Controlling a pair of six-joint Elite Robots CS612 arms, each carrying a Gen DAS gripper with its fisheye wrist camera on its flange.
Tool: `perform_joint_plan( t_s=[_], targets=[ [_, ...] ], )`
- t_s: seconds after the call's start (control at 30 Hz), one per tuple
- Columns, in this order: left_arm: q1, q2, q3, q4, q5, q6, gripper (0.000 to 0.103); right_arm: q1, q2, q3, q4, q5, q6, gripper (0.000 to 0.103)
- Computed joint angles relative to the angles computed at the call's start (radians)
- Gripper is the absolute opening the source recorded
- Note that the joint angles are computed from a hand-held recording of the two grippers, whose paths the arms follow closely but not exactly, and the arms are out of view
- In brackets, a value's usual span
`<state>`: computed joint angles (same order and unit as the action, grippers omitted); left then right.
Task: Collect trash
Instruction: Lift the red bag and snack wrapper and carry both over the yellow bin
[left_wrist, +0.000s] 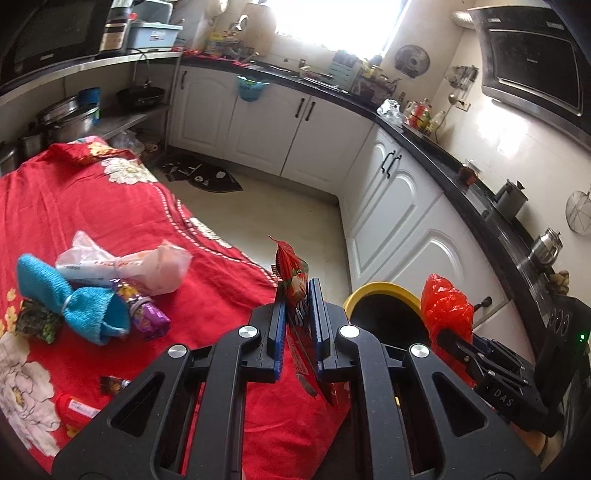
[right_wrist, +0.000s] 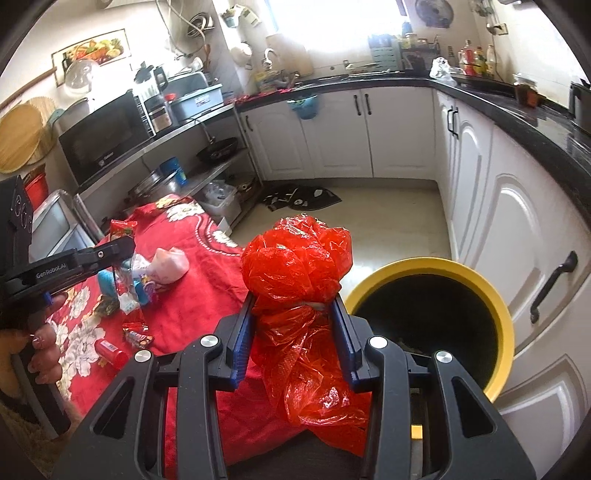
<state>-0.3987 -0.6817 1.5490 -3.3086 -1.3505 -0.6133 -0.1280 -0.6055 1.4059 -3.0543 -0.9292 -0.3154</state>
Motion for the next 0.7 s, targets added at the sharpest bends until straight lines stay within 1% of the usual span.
perform_joint_plan(
  t_s=[0.4, 0.7],
  targets=[
    [-0.019, 0.032, -0.074, 0.040, -0.041, 0.059, 0.007, -0.030, 0.005, 0.000, -0.057, -0.038, 0.068, 0.037],
    [-0.035, 0.063, -0.135, 0.076, -0.080, 0.104, 0.007, -0.046, 0.017, -0.014, -0.078, -0.077, 0.113, 0.037]
  ],
)
